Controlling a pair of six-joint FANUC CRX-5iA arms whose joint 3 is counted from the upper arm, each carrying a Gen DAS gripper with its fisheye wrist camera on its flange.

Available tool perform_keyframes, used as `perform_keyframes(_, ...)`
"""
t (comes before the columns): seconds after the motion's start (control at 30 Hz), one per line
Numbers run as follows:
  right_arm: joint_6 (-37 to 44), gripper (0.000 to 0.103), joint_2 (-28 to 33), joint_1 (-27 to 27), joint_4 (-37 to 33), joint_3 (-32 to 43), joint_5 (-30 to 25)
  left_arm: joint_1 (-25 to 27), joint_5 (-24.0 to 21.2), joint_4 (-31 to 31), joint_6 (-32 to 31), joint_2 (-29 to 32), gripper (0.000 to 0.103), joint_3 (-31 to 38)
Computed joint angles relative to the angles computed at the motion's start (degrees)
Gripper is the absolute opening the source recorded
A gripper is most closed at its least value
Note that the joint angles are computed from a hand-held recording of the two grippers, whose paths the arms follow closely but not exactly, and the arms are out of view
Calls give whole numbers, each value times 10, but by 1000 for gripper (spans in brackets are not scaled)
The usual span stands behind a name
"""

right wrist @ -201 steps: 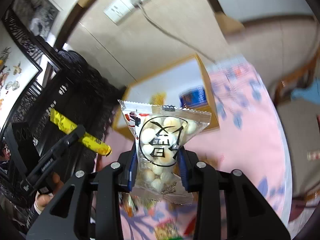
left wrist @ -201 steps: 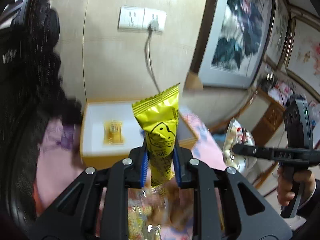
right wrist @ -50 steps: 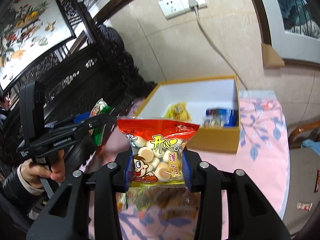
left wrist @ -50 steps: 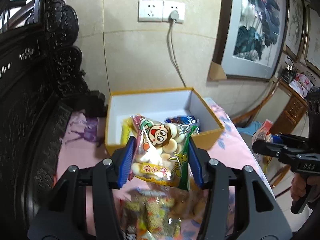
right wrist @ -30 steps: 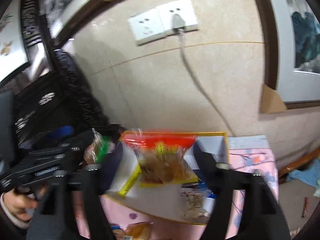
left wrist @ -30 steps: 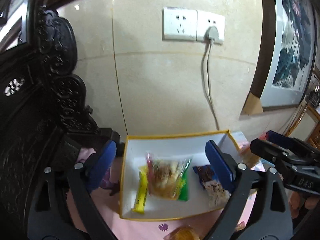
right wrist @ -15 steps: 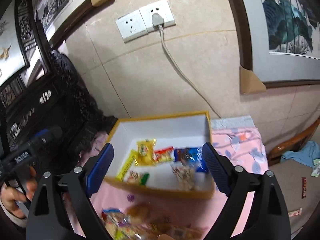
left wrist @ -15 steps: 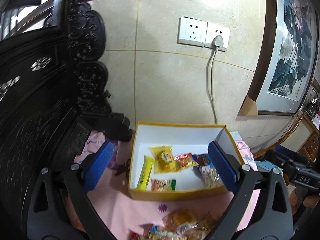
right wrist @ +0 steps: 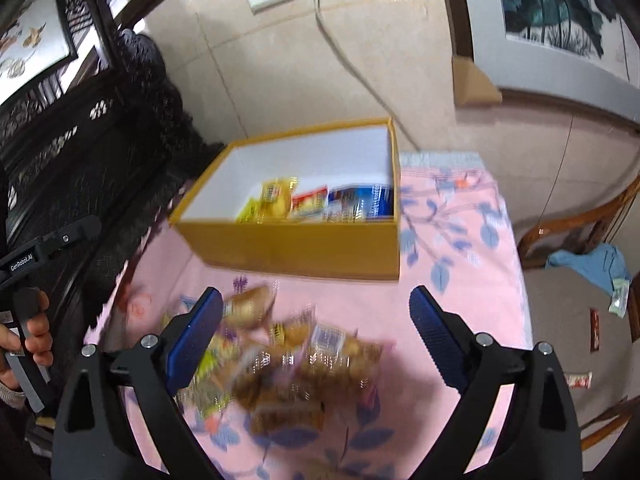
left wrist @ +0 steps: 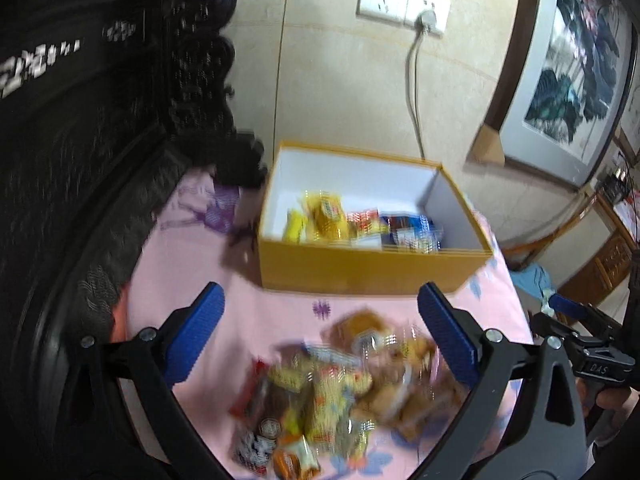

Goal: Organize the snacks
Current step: 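Move both tools back to the pile, right tool toward the pink-labelled cracker bag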

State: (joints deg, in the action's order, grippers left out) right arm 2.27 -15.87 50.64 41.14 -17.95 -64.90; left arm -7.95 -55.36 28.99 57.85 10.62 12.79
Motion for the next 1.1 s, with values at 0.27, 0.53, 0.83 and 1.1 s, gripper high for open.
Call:
perform_keyframes(0.27, 15, 95, -9, 40, -39, -29, -2, 13, -29, -26, -20, -44, 99, -68)
perform_keyframes(0.53, 209, 95, -6, 8, -80, -37, 42, 30, -51, -29, -2, -52, 99, -78)
perform_keyframes(0.83, 512, 95, 45, -71, -203, 18, 69, 28, -65, -28, -2, -50, 99, -76)
perform_keyframes(1.1, 671, 86, 95, -113, -277, 71, 59, 25, -65, -62, -4, -47, 99, -61)
